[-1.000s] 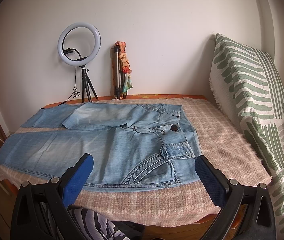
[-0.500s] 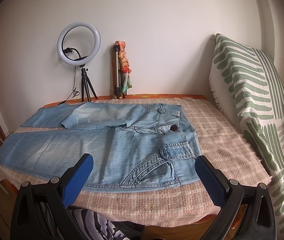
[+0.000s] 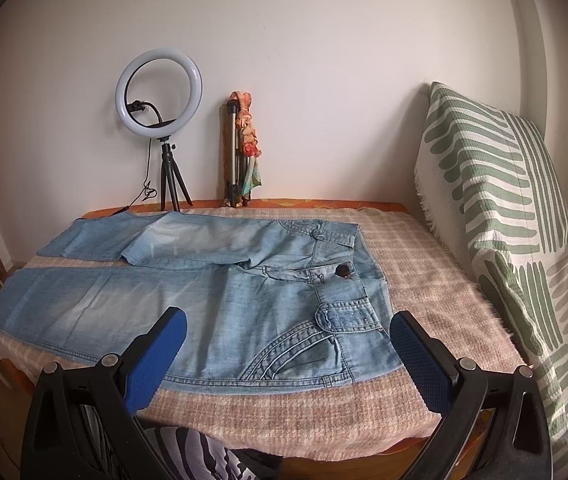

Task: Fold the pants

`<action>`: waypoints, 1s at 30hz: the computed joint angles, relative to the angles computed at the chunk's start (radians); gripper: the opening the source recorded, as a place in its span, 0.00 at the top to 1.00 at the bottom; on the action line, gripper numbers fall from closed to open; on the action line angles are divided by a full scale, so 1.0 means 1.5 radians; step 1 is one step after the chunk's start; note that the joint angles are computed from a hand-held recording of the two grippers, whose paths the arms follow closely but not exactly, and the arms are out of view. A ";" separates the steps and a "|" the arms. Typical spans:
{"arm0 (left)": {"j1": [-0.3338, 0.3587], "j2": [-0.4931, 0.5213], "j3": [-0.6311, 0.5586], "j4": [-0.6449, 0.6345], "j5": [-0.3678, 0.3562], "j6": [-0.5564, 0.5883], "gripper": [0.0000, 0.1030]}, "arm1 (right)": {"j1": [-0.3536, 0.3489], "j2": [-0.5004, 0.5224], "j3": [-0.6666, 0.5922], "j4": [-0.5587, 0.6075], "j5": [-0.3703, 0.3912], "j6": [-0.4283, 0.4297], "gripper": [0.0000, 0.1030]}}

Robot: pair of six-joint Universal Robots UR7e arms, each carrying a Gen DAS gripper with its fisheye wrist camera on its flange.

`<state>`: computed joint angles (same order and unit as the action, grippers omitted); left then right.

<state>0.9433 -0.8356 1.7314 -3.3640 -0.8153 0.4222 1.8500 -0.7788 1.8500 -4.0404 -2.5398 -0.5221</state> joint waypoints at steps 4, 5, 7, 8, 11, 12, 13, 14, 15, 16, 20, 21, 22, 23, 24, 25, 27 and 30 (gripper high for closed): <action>0.003 -0.002 -0.011 0.001 0.007 0.013 0.00 | 0.004 -0.003 -0.009 -0.003 -0.001 -0.025 0.00; 0.005 -0.004 -0.013 0.002 0.006 0.016 0.00 | 0.005 -0.004 -0.010 -0.005 0.001 -0.031 0.00; 0.008 -0.006 -0.019 0.007 0.005 0.026 0.00 | 0.007 -0.008 -0.012 -0.009 0.009 -0.046 0.00; 0.010 -0.006 -0.024 0.013 0.006 0.032 0.00 | 0.007 -0.011 -0.012 -0.004 0.015 -0.050 0.00; 0.020 -0.008 -0.046 0.045 0.001 0.044 0.00 | 0.003 -0.034 -0.004 0.041 0.049 -0.040 0.00; 0.023 -0.008 -0.055 0.056 -0.002 0.048 0.00 | 0.000 -0.045 -0.002 0.067 0.066 -0.031 0.00; 0.027 -0.006 -0.065 0.063 -0.003 0.055 0.00 | -0.002 -0.056 -0.001 0.097 0.079 -0.021 0.00; 0.031 -0.002 -0.077 0.068 -0.002 0.065 0.00 | -0.006 -0.068 -0.002 0.135 0.097 -0.008 0.00; 0.035 0.003 -0.092 0.078 0.001 0.074 0.00 | -0.008 -0.078 -0.006 0.169 0.113 0.001 0.00; 0.040 0.007 -0.108 0.092 0.000 0.076 0.00 | -0.010 -0.084 -0.014 0.199 0.125 0.005 0.00; 0.066 0.032 -0.189 0.167 -0.013 0.060 0.00 | -0.018 -0.086 -0.069 0.287 0.173 -0.013 0.00; 0.072 0.042 -0.212 0.181 -0.013 0.060 0.00 | -0.020 -0.082 -0.091 0.310 0.178 -0.015 0.00; 0.078 0.052 -0.235 0.198 -0.014 0.059 0.01 | -0.022 -0.074 -0.116 0.331 0.183 -0.019 0.00; 0.083 0.063 -0.259 0.214 -0.013 0.056 0.01 | -0.026 -0.066 -0.142 0.353 0.192 -0.026 0.00; 0.088 0.074 -0.285 0.232 -0.014 0.054 0.02 | -0.029 -0.059 -0.167 0.375 0.203 -0.034 0.00; 0.094 0.085 -0.310 0.252 -0.019 0.053 0.03 | -0.032 -0.048 -0.199 0.405 0.211 -0.039 0.00; 0.104 0.110 -0.364 0.289 -0.025 0.048 0.04 | -0.041 -0.030 -0.262 0.479 0.234 -0.019 0.00; 0.118 0.153 -0.460 0.362 -0.038 0.029 0.07 | -0.061 -0.004 -0.358 0.600 0.291 0.033 0.00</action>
